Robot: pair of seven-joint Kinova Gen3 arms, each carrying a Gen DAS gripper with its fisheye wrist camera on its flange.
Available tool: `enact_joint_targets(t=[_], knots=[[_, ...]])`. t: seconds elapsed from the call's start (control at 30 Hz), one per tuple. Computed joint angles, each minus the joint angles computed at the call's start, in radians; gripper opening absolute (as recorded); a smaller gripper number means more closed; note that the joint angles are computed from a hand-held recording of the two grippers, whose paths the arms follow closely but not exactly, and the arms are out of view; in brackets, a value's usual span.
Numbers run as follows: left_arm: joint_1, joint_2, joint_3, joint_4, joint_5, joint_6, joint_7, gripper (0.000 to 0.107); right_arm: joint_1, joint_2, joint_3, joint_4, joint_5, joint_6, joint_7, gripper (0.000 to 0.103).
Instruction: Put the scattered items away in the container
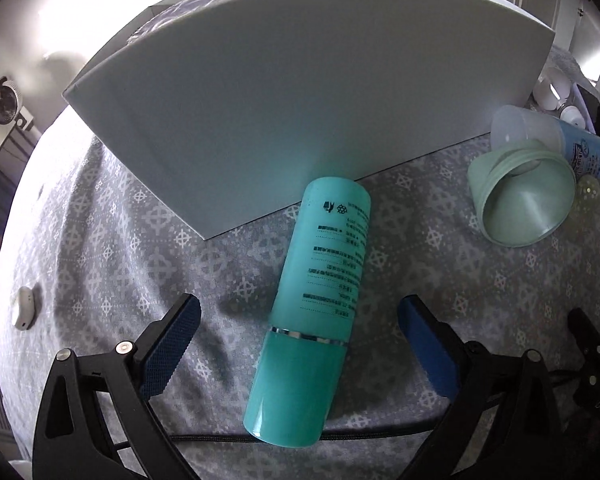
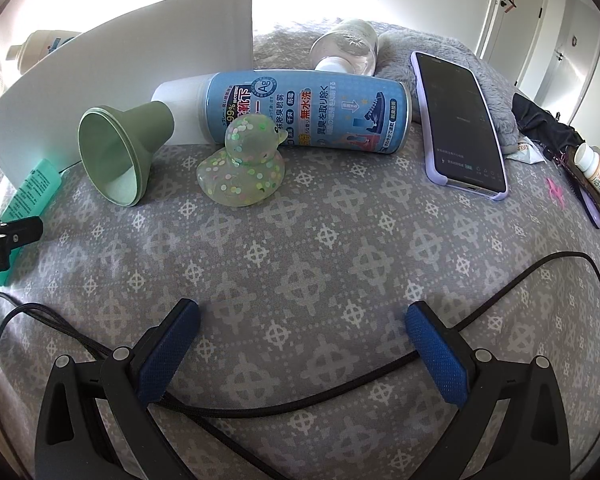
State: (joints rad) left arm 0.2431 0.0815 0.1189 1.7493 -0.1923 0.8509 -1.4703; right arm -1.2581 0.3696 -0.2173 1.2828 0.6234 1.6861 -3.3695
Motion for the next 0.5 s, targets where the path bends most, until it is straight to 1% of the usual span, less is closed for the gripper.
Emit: enact_joint_targets(t=[0.3,0.4,0.5], knots=[[-0.008,-0.018,-0.002,0.029,0.027,-0.024,0.020,0.100,-0.003,0.004,0.001,-0.005,0.000,0.002,0.000,0.103],[-0.017,-0.037,-0.004,0.056,0.043,-0.046,0.023,0.100,-0.004,0.004,0.002,-0.006,0.000,0.002,-0.001,0.103],[-0.023,-0.060,-0.004,0.090,0.046,-0.070,0.057,0.102,-0.006,0.005,0.002,-0.006,0.001,0.005,0.000,0.103]])
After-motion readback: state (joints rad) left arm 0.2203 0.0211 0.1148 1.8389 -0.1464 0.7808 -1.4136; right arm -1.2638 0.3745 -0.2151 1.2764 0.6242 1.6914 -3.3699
